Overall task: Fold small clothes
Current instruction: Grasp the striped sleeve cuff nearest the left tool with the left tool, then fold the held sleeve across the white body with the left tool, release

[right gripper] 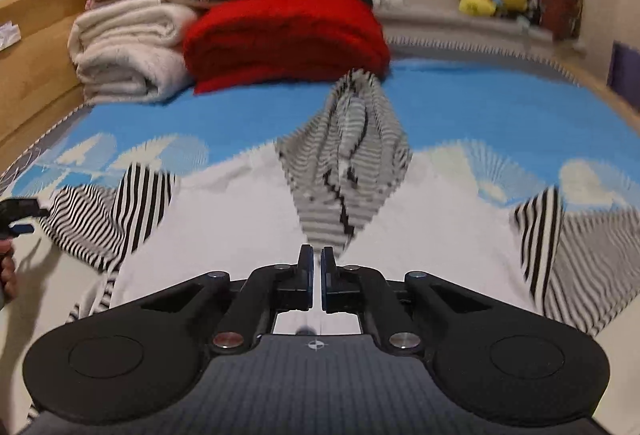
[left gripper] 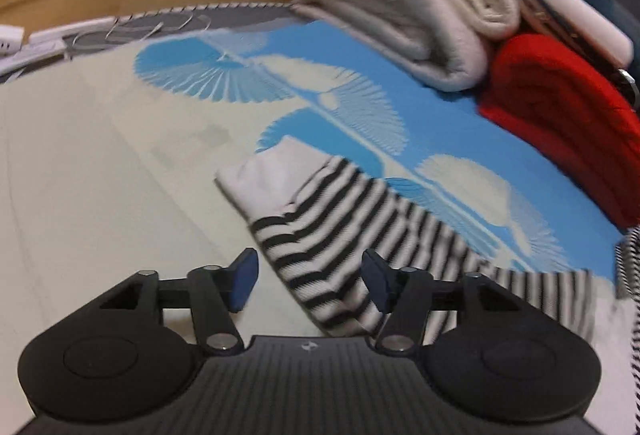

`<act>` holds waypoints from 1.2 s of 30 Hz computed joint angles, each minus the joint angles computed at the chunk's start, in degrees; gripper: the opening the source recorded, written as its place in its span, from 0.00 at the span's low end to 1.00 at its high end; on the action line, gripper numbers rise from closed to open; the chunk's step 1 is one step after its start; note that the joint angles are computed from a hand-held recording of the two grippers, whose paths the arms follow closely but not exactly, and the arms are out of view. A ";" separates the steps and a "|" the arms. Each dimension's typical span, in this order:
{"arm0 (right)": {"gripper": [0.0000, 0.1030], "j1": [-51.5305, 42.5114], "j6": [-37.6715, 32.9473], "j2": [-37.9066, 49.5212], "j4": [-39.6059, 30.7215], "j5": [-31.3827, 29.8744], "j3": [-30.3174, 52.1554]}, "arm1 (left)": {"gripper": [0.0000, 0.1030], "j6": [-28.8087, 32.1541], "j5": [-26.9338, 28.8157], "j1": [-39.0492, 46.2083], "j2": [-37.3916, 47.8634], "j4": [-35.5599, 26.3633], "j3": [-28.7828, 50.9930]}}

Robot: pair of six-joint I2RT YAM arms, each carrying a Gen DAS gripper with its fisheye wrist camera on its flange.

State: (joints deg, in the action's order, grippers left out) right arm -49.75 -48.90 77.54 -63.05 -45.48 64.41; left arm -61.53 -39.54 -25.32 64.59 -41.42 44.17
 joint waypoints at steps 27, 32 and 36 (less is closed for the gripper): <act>0.06 -3.65 14.87 17.19 6.56 13.29 10.49 | 0.41 5.49 1.97 -42.98 43.47 -15.77 68.30; 0.13 -4.44 21.09 22.04 5.49 11.16 12.89 | 0.48 -5.96 1.27 -38.25 37.94 -21.53 56.49; 0.25 -3.85 25.51 27.59 4.04 12.34 13.95 | 0.49 -7.60 12.52 -30.84 34.82 -20.16 48.51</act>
